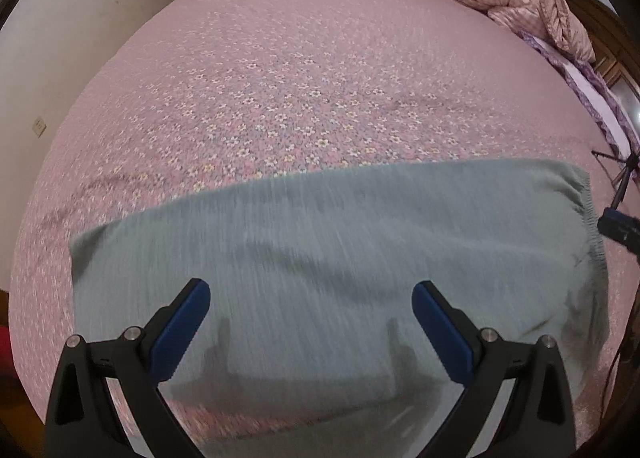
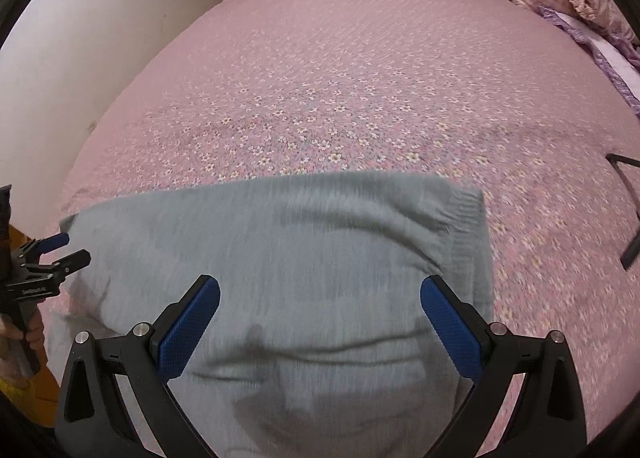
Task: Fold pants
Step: 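Lower both tools to the pants' leg edge and close both grippers on it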
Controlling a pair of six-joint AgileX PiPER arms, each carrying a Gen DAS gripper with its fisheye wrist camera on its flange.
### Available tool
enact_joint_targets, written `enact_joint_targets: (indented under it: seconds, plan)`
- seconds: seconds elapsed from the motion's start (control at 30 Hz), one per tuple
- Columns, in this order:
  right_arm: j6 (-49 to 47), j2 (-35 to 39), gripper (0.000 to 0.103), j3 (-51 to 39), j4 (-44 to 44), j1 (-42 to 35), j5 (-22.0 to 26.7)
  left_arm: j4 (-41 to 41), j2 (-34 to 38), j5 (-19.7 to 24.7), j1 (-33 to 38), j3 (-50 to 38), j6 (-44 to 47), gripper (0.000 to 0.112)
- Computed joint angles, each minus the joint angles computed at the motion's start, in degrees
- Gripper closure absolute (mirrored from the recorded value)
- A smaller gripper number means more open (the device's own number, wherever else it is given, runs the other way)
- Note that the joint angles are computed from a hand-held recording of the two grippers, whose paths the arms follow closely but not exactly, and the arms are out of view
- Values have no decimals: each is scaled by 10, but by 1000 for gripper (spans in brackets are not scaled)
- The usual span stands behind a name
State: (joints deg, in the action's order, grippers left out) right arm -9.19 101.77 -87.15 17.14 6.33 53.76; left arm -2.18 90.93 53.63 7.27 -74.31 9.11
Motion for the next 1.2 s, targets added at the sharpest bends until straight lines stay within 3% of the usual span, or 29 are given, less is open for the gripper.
enact_joint_targets:
  seconds: [0.63, 0.83, 1.2]
  plan:
    - [-3, 171, 0, -220, -104, 25, 59, -6, 178, 44, -5, -169, 81, 10]
    - [-38, 243, 0, -296, -121, 38, 110, 1, 232, 66, -16, -234, 103, 9]
    - [-136, 260, 0, -286, -60, 0, 93, -51, 333, 133, 2, -371, 174, 10]
